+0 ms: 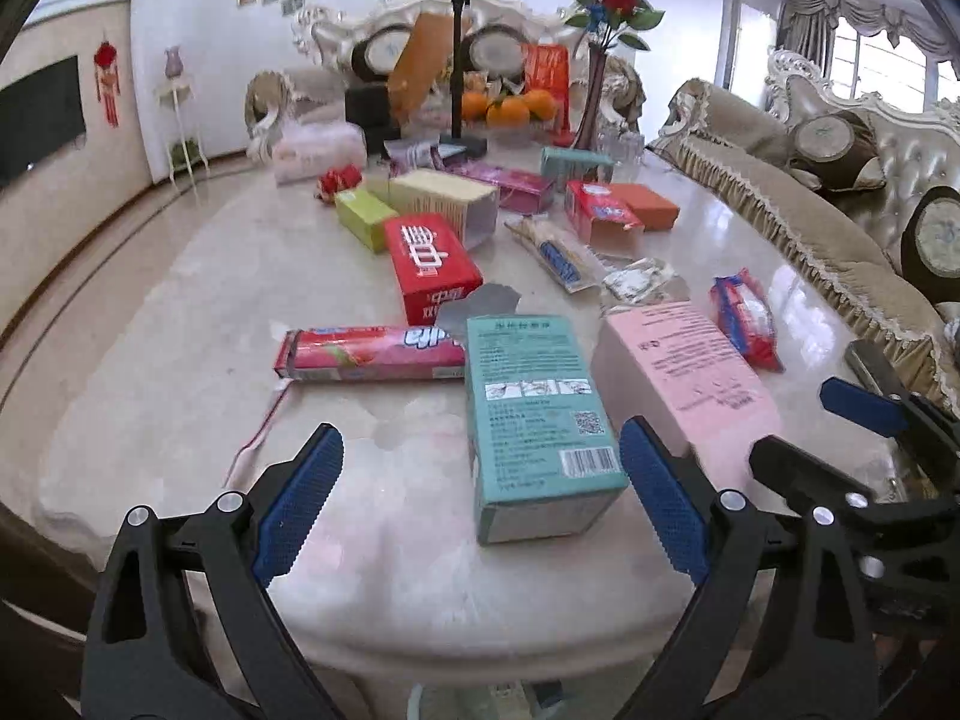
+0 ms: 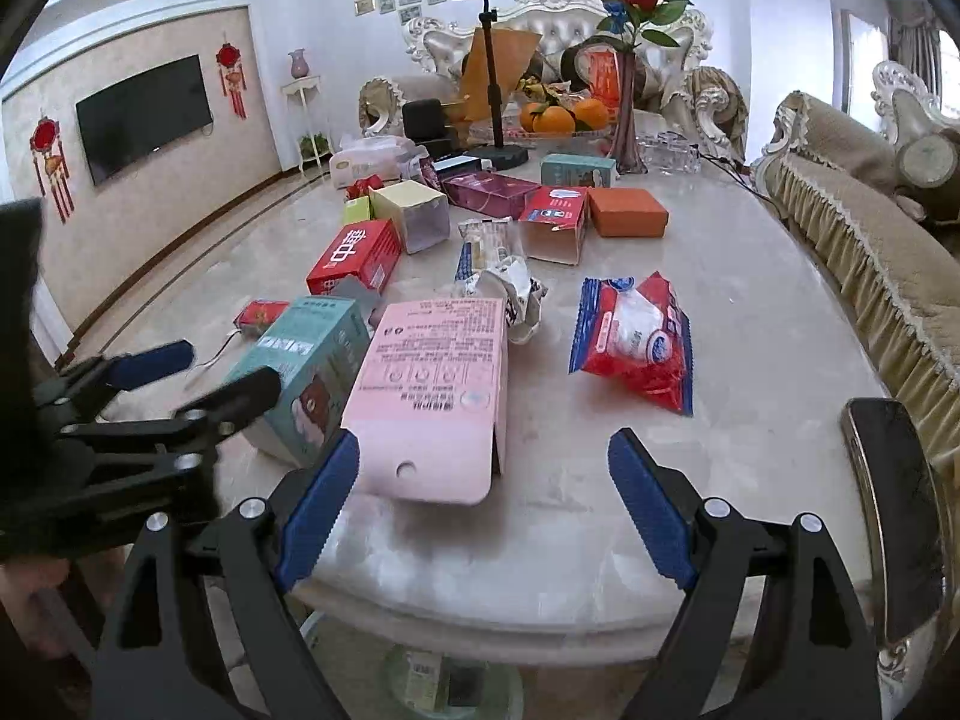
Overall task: Collect trash
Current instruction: 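Grasp the teal box with the left gripper while the right grasps the pink box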
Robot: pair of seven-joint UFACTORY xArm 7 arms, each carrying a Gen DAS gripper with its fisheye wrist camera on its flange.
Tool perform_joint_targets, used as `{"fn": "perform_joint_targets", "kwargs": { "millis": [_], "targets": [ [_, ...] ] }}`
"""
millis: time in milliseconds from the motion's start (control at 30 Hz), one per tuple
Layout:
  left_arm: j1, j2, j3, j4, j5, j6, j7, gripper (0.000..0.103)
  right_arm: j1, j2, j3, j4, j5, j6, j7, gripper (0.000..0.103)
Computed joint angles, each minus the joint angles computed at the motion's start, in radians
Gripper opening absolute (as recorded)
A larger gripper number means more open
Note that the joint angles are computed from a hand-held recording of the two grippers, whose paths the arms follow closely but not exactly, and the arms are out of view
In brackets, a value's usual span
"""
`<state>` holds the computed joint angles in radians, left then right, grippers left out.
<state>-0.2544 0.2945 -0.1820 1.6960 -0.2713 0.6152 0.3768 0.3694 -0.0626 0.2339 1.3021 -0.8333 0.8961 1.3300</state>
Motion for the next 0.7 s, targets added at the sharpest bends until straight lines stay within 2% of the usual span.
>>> {"fn": "perform_joint_targets", "kwargs": {
  "millis": [67, 233, 367, 433, 533, 633, 700],
  "targets": [
    [0.011, 0.008, -0.009, 0.002, -0.031, 0.008, 0.016, 0.091, 0.002, 0.011, 0.000, 0.014, 0.003, 0.010, -0.014, 0.081],
    [0.012, 0.023, 0.003, 0.034, -0.016, 0.023, -0.002, 0.091, 0.020, 0.023, 0.004, 0.027, -0.018, 0.024, -0.015, 0.081],
    [0.028, 0.047, -0.012, 0.088, -0.049, 0.099, 0.017, 0.091, 0.036, 0.057, -0.002, 0.060, -0.025, 0.056, -0.037, 0.081],
    [0.020, 0.044, -0.014, 0.088, -0.054, 0.088, 0.022, 0.091, 0.045, 0.068, -0.008, 0.068, -0.026, 0.061, -0.047, 0.081],
    [-0.034, 0.062, 0.021, 0.108, 0.047, 0.073, -0.048, 0.091, 0.055, 0.069, -0.016, 0.063, -0.042, 0.057, -0.041, 0.081],
    [-0.058, 0.093, 0.039, 0.149, 0.118, 0.119, -0.112, 0.091, 0.058, 0.070, -0.021, 0.067, -0.037, 0.061, -0.050, 0.081],
    [-0.049, 0.093, 0.031, 0.144, 0.116, 0.126, -0.115, 0.091, 0.061, 0.063, -0.019, 0.065, -0.032, 0.067, -0.046, 0.081]
  ]
}}
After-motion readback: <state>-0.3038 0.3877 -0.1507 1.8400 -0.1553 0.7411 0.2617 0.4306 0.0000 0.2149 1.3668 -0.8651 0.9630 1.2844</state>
